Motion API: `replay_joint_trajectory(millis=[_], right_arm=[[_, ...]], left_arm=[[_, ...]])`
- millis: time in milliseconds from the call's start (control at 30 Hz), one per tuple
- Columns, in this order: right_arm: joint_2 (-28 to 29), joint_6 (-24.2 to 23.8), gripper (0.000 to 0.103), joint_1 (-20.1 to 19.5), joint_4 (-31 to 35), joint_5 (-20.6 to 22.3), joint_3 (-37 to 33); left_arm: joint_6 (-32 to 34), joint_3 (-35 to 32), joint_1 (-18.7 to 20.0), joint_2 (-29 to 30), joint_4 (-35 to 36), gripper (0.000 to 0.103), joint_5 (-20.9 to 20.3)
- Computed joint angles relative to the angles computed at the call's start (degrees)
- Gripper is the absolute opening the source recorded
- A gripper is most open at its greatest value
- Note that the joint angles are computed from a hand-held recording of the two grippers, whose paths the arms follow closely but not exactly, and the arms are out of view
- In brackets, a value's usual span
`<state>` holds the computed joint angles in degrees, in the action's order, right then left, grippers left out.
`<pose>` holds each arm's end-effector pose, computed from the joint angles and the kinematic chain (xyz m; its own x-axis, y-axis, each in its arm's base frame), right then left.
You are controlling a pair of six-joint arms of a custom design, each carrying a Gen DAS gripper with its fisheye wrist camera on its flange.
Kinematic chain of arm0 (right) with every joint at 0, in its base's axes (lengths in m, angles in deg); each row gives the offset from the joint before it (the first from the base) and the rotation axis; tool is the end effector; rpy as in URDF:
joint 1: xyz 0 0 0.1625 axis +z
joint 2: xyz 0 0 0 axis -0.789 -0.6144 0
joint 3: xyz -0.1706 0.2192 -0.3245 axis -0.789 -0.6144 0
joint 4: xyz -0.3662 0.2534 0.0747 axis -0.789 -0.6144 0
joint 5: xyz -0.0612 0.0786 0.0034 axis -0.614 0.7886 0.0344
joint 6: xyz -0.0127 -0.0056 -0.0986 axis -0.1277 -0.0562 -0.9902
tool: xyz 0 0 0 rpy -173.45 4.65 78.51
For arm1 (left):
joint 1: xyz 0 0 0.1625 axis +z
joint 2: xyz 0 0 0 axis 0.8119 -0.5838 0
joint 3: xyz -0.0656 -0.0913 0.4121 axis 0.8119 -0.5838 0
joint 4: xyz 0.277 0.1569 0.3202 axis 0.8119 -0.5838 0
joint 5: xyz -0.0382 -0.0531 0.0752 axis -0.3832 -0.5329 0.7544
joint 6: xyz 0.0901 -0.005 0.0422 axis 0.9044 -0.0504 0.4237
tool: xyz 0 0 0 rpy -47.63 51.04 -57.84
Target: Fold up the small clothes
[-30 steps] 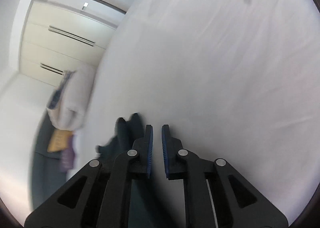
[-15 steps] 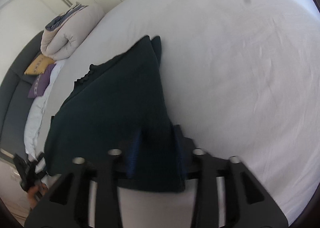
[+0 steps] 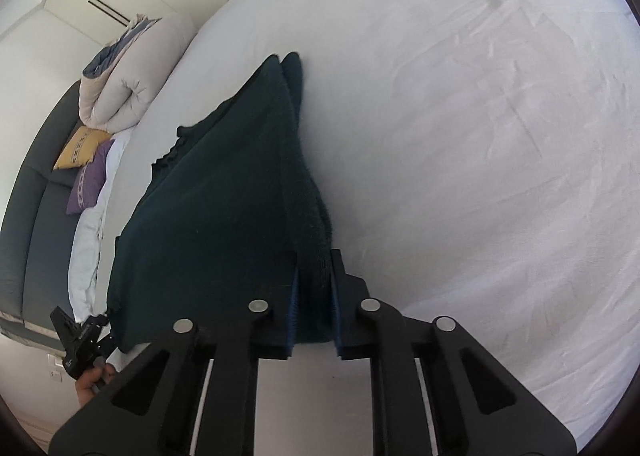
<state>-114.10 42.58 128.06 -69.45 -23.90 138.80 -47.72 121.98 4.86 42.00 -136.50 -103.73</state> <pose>-0.0766 -0.7416 0.4458 -0.8753 0.4563 0.1600 0.2027 0.6466 -0.7354 -0.2839 -0.8216 0.1191 -0.9693 -0.0062 -0.2459 0.1203 0.8600 -0.4958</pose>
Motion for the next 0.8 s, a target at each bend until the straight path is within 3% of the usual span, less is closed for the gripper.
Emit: replay_joint_trajectory(millis=[200,333,467,500,533,600,700,733,800], right_arm=[[-0.62,0.45,0.011,1.07,-3.19,-2.11,1.39],[-0.68,0.24,0.011,1.18,-3.07,-3.05,1.52],[0.2,-0.57,0.015,0.73,1.18,-4.08,-0.42],[-0.09,0.54,0.025,1.03,1.14,-5.16,-0.35],[-0.11,0.97,0.039,1.43,0.68,-6.82,-0.41],[-0.5,0.46,0.053,3.14,-4.19,-12.41,0.53],[-0.6,-4.33,0.054,5.22,-10.7,-11.2,0.49],[-0.5,-5.03,0.054,5.28,-10.6,-8.63,0.06],[1.34,-6.36,0.054,5.65,-6.42,0.5,-3.47]], left_arm=[[-0.48,2.88,0.48,-2.37,-0.97,0.012,-3.55],[0.86,4.29,0.07,-3.21,-2.68,0.011,-2.5],[-1.06,4.41,1.96,-3.24,-2.77,0.025,-6.98],[-1.34,5.16,2.11,-3.99,-3.58,0.042,-8.27],[-1.47,5.9,2.07,-4.66,-4.37,0.053,-8.53],[-1.26,7.49,1.73,-5.94,-8.01,0.095,-8.14],[-0.06,5.67,1.64,-5.63,-8.76,0.103,-6.17],[-0.38,3.68,1.98,-4.8,-6.72,0.103,-6.65],[-2.46,-1.55,3.01,-2.29,-0.39,0.102,-8.22]])
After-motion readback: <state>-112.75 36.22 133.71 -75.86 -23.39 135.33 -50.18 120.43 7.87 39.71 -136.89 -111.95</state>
